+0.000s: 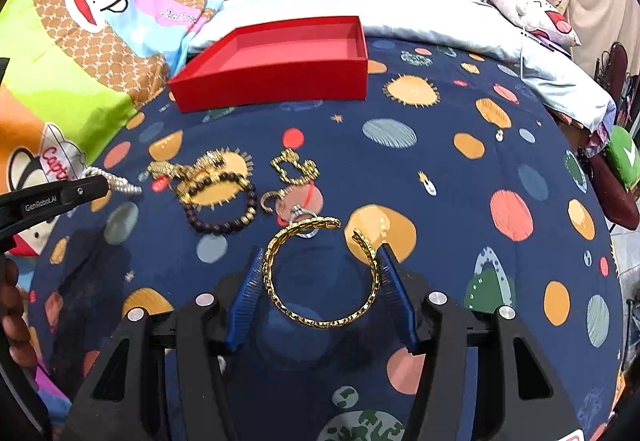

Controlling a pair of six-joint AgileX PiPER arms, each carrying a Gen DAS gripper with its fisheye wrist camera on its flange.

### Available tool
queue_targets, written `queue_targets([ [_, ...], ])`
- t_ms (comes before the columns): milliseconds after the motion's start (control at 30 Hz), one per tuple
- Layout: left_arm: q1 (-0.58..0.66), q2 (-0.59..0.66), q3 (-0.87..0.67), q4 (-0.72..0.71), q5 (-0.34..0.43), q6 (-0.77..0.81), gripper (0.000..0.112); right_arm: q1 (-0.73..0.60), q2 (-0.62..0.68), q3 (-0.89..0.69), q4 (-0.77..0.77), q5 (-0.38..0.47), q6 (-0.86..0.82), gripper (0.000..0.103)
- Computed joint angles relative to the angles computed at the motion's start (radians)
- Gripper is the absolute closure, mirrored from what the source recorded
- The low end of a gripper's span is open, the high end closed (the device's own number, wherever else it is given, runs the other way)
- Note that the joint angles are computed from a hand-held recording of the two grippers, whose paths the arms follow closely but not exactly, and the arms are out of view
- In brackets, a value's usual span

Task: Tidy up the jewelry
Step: 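Carry the pearl strand with the left tool while the right tool carries the bangle to the red tray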

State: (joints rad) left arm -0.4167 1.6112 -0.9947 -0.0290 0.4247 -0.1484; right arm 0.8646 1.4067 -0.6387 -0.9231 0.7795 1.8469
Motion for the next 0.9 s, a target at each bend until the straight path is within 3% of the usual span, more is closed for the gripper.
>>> queue_targets([
  [267,0.016,-0.007,-0.106,-0.053,0.037,0.067,0.101,-0.091,-0.023,-0.058,0.022,-0.047,-0.127,0.047],
  [433,0.010,0.072,-0.267,-0.065,0.065,0.095,0.101,-0.266,0.001,-0.152,0.044,-0.147,-0.323,0.047],
  [633,-0.016,0.275,-0.600,-0.026,0.135,0.065,0.101,-0.514,0.122,-0.350,0.188,-0.296,-0.657,0.047],
  [733,-0.030,0.421,-0.832,0.007,0.200,0.047,0.101,-0.607,0.233,-0.501,0.282,-0.319,-0.835,0.047],
  [900,-0.039,0.715,-1.330,0.015,0.380,0.037,0.101,-0.733,0.436,-0.781,0.555,-0.305,-1.176,0.047],
])
